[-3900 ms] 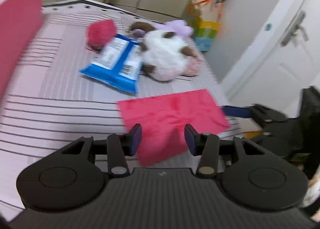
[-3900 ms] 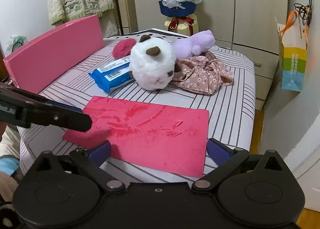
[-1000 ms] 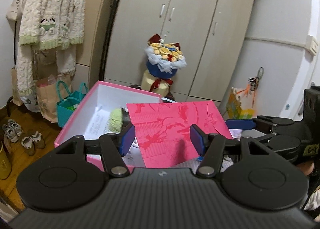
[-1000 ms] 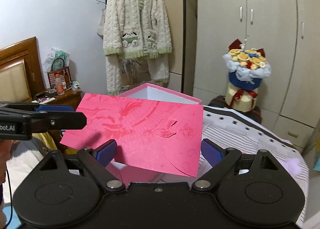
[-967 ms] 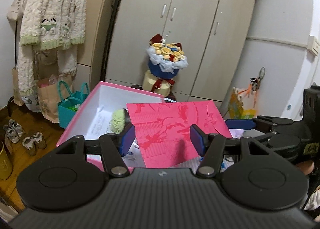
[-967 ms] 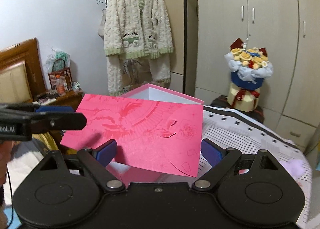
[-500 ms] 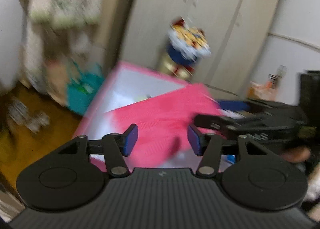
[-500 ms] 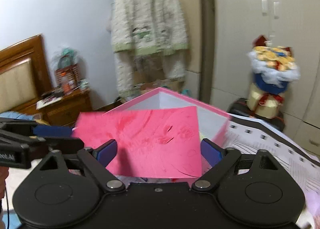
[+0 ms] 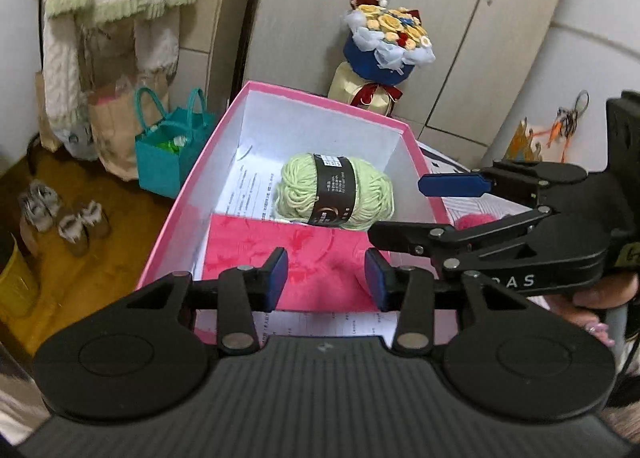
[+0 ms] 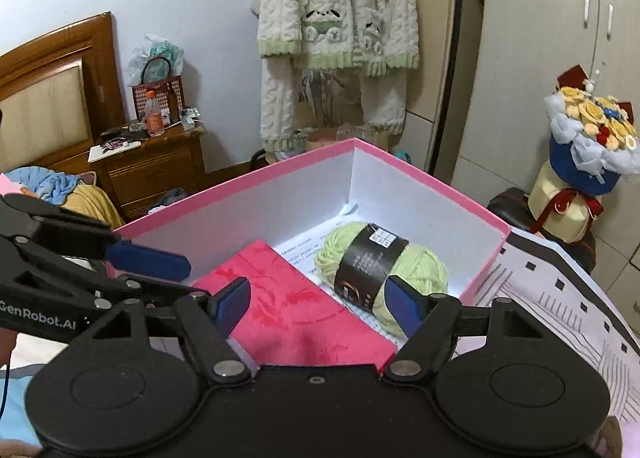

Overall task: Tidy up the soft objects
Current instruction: 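Move both grippers over to the blue wipe pack on the bed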

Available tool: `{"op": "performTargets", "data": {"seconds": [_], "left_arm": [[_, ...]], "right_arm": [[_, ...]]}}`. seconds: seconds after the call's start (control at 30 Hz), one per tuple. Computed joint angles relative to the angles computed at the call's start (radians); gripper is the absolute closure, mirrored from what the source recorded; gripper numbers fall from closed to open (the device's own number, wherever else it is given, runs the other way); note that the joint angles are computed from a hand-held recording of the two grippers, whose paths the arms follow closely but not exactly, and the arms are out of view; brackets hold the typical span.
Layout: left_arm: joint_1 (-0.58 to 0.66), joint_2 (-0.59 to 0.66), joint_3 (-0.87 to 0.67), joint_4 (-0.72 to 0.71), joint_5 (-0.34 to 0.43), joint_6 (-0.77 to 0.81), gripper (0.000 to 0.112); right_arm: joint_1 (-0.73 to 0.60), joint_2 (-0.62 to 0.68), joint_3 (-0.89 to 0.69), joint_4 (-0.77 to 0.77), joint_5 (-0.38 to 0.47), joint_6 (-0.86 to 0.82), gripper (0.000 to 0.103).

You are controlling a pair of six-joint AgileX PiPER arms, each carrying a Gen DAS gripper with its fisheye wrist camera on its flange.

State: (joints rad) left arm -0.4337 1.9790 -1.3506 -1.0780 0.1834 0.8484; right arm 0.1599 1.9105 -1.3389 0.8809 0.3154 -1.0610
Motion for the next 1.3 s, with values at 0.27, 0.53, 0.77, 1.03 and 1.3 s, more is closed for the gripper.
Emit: {"op": "performTargets", "data": {"seconds": [0.27, 0.53, 0.77, 1.03, 1.3], "left_arm": [[-0.032, -0.143, 0.073, 0.38, -0.011, -0.263, 0.069], [-0.056, -0.29, 0.169, 0.222, 0.032, -0.029, 0.063], [-0.106, -0.363, 0.215, 0.259, 0.068, -0.033, 0.058], [-0.214, -0.359, 0.208, 0.324, 0.111, -0.07, 0.054], [-0.328, -0.263, 0.084, 0.521, 0.164, -0.248, 0.047]], "right_arm": [[-0.019, -0.137, 0.112, -0.082, 0.026, 0.127, 0.025], [-0.125, -0.43, 0.346, 0.062, 0.106, -0.006, 0.025], [-0.279, -0.65, 0.538, 0.086, 0.184, -0.041, 0.024], [-0.513, -0.799, 0.737, 0.209, 0.282, -0.24, 0.022], [-0.7, -0.845, 0.854, 0.306, 0.382, -0.48, 0.019]]}}
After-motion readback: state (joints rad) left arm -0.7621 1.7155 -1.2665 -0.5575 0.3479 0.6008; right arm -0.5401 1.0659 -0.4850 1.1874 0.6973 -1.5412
